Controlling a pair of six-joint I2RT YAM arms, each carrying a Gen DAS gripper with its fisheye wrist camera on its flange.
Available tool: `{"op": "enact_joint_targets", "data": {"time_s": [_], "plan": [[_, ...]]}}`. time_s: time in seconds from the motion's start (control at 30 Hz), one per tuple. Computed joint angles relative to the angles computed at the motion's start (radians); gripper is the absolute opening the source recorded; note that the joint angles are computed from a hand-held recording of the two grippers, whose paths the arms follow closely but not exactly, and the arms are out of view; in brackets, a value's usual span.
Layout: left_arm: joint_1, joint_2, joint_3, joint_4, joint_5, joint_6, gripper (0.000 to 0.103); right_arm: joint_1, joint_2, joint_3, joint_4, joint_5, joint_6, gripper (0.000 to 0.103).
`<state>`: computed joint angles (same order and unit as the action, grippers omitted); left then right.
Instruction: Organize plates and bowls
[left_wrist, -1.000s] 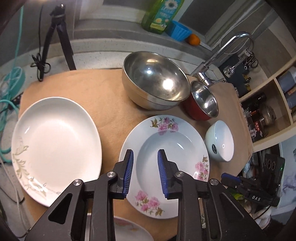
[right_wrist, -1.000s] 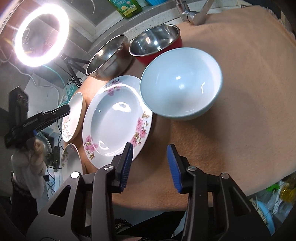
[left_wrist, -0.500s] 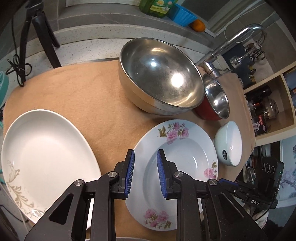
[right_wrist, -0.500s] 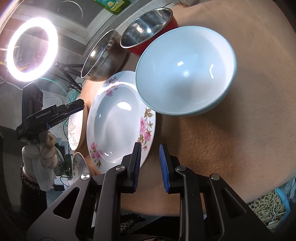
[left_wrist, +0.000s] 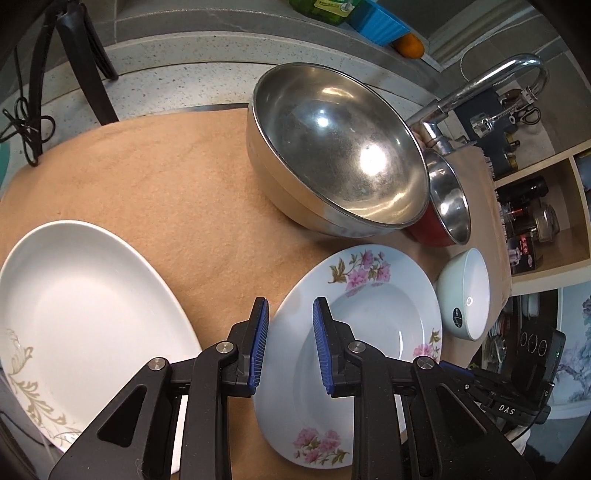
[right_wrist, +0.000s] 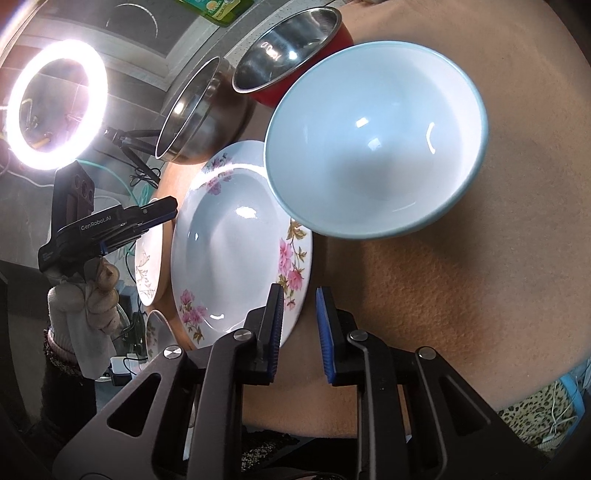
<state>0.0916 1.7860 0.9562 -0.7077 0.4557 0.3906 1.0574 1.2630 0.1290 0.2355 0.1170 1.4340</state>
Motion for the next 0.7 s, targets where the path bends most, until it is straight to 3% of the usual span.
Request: {"op": "enact_joint_targets", "data": {"time_s": [0.4,0.7], "plan": [[-0.028,0.049,0.034,-0.011,-0.037,0.025,0.022,0.002,0.06,-0.012,0.075,-0.007,-0.013,0.019],[-0.043,0.06,0.022,-0.011,-0.035,0.029,0.023,0.003,0.086,-0.002,0.1,-0.005,-0.047,0.012]]}}
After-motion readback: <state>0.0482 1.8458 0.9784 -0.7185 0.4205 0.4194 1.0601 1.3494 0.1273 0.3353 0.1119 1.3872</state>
